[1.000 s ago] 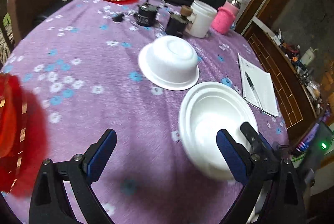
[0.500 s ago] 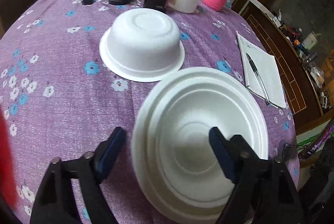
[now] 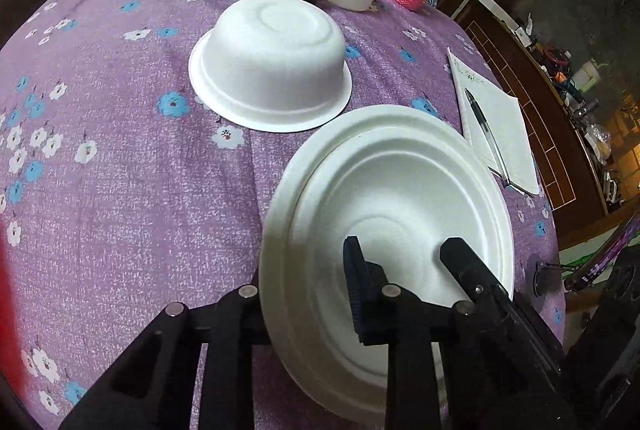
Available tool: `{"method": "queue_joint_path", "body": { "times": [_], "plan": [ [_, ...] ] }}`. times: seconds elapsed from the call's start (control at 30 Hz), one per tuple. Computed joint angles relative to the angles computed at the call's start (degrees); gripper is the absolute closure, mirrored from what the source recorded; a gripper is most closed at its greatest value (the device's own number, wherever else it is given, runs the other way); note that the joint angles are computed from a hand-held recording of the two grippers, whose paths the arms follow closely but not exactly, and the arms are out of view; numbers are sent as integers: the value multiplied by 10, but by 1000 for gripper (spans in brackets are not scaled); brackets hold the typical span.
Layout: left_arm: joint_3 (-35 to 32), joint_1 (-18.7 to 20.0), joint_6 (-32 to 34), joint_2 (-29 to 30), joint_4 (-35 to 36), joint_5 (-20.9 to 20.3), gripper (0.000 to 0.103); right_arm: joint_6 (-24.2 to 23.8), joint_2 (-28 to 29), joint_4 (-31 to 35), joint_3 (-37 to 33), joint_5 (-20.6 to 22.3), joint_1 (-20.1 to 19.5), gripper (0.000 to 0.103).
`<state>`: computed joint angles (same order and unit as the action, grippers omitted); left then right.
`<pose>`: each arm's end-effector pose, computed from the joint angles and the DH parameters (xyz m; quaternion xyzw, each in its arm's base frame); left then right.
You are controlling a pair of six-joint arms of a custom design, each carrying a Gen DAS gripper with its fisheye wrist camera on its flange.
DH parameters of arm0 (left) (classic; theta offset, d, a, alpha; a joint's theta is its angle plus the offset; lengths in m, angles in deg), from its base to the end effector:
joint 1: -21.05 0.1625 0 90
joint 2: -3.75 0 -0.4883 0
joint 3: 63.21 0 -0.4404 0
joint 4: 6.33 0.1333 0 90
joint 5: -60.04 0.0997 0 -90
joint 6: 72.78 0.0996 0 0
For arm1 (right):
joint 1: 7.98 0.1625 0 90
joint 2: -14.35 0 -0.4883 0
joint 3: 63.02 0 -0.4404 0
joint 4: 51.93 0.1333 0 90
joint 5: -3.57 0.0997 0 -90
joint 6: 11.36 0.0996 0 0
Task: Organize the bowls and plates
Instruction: 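Grasp the rim of the white paper plates with the left gripper, then lift the white paper plates and carry them toward the red plate stack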
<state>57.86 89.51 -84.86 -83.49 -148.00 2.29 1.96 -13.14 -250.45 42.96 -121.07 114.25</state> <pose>-0.0138 -0.5429 0.3554 0.0353 0.9494 -0.2219 0.2196 0.4107 -0.5076 -0.0647 0.0754 -0.9222 0.3394 0.1694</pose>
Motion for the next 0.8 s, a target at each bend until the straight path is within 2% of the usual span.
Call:
{"method": "queue_joint_path", "body": {
  "times": [0.33,0.8],
  "plan": [
    [11,1,-10,-16,-8,3,80,-7,-4,-33,11,48,-5,84],
    [76,-59,33,-73,-59,111,79,-26,-3,-40,13,94,-8,84]
  ]
}}
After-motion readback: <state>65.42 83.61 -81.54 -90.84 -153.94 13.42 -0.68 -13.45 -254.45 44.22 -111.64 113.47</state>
